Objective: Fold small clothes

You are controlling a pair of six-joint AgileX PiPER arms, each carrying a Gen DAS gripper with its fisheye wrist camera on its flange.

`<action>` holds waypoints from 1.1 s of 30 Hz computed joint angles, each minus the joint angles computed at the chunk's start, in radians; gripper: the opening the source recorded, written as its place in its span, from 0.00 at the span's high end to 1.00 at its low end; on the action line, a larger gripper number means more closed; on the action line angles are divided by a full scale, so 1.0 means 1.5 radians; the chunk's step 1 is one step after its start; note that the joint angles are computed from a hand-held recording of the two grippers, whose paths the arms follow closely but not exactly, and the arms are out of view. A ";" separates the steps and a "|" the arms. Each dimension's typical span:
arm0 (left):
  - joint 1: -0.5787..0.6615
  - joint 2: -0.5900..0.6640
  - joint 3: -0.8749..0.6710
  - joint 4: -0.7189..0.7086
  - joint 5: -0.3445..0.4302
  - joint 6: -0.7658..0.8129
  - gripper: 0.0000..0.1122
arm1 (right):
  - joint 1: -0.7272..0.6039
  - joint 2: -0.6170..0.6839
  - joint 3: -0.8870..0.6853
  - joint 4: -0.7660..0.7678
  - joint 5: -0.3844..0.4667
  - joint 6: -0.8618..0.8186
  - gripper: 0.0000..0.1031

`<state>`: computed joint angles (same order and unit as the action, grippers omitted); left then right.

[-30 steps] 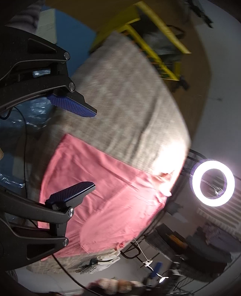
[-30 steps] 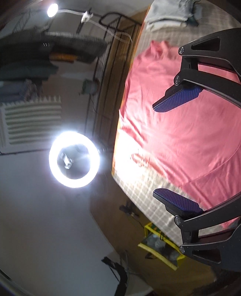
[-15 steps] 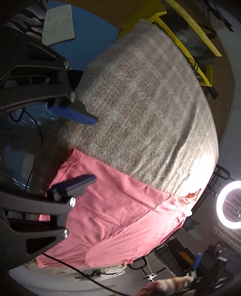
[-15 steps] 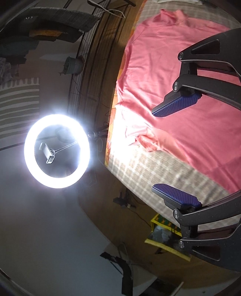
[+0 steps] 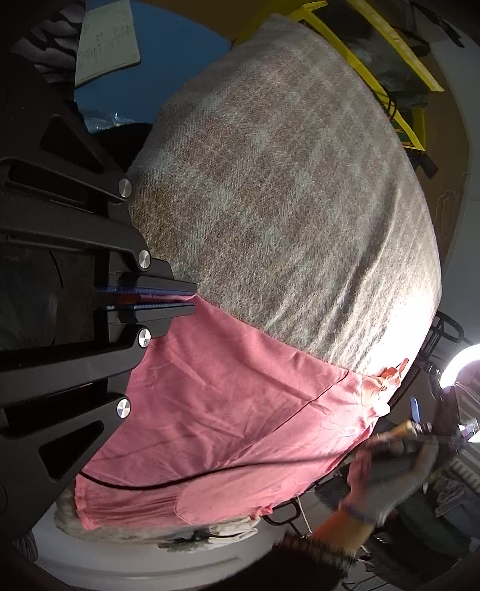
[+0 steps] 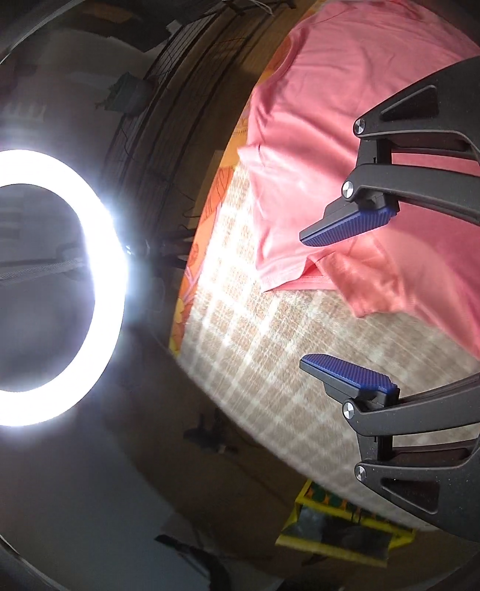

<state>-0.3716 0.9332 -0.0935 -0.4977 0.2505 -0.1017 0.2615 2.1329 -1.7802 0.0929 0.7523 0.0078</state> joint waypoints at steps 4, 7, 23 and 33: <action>0.009 -0.005 0.002 -0.018 0.003 0.032 1.00 | 0.020 0.119 -0.147 -0.077 0.062 0.052 0.42; 0.027 0.004 0.002 -0.089 0.003 0.117 1.00 | 0.020 0.181 -0.234 -0.100 0.107 0.068 0.47; 0.127 -0.105 0.010 -0.098 0.106 0.187 1.00 | -0.045 0.110 -0.167 0.020 0.084 -0.037 0.99; 0.177 -0.200 -0.004 -0.067 0.180 0.170 0.62 | -0.098 0.062 -0.096 0.130 0.029 -0.064 0.99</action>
<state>-0.1064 0.6332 -0.1001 -0.5983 0.5209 0.1529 0.1145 2.2257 -1.9235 0.2877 0.7962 -0.0889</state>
